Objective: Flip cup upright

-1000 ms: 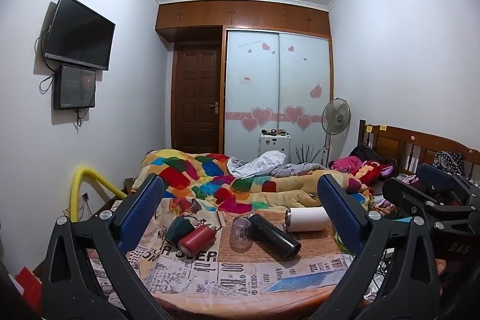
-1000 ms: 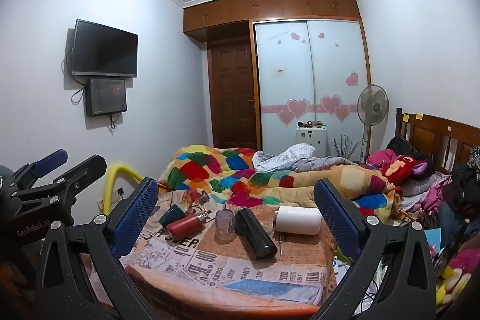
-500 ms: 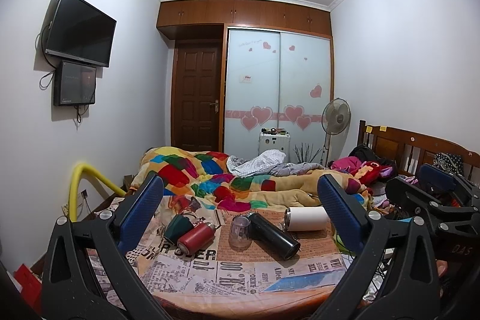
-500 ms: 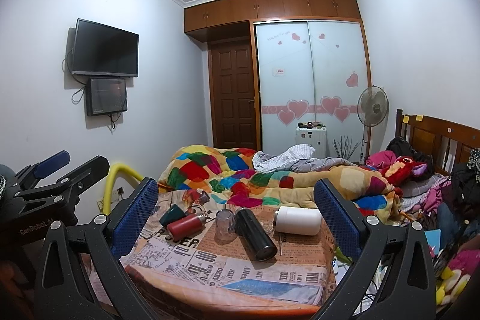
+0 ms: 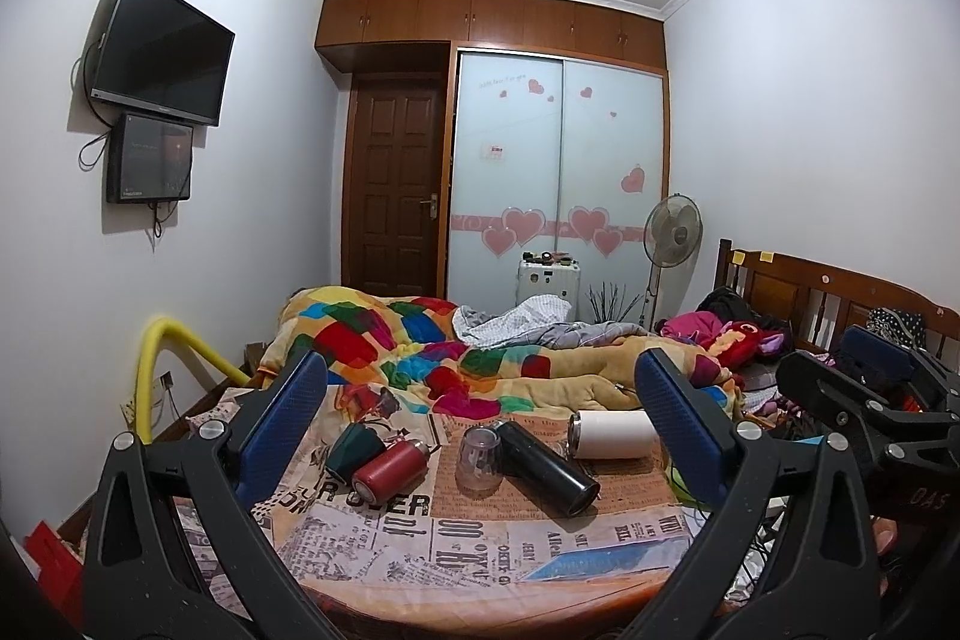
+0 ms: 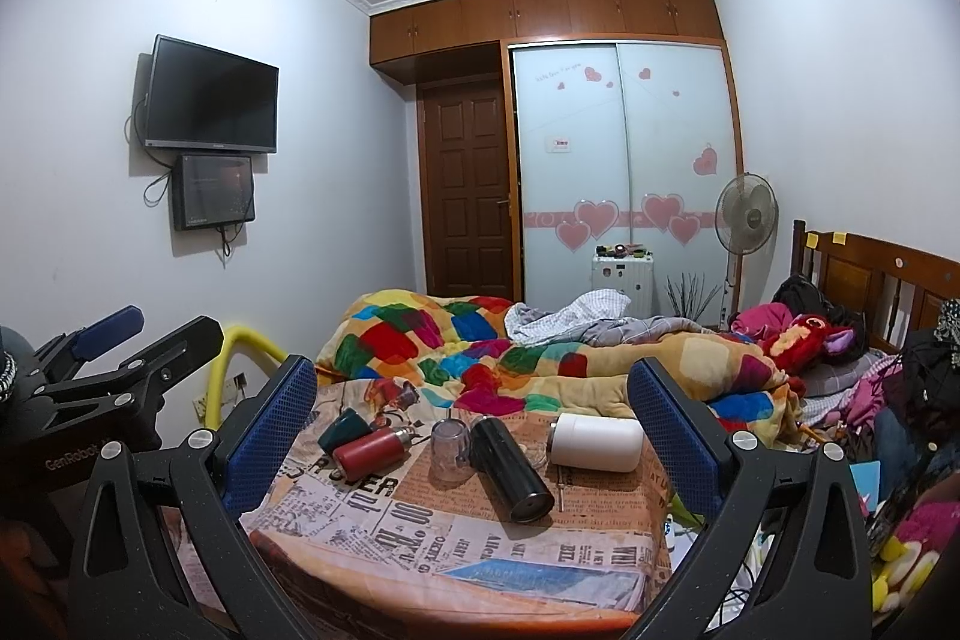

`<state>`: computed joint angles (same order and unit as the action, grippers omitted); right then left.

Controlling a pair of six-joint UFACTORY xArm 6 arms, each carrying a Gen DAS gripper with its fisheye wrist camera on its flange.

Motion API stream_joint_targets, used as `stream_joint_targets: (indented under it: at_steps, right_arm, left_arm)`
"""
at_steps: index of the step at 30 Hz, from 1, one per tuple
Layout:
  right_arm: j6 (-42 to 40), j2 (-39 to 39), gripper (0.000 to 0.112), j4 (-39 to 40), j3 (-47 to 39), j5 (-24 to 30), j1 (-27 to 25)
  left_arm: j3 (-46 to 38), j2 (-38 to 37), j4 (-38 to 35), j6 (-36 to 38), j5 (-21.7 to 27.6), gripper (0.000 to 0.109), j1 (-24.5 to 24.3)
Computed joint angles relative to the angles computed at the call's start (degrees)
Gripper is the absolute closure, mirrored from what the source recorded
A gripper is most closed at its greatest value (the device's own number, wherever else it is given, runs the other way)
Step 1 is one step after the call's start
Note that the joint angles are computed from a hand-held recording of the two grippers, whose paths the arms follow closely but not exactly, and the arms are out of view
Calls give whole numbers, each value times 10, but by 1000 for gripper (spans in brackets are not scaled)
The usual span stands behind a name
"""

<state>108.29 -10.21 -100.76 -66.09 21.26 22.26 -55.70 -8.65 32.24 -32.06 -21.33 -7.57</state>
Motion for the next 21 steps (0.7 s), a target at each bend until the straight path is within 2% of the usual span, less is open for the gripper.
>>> stream_joint_targets:
  at_steps: [6,21]
  right_arm:
    - [0,0,9,-2,0,1,1]
    - [0,0,9,-2,2,0,0]
  left_arm:
    - [-10,6,36,-33,-2,6,11]
    - [-12,11,32,-31,-3,6,10]
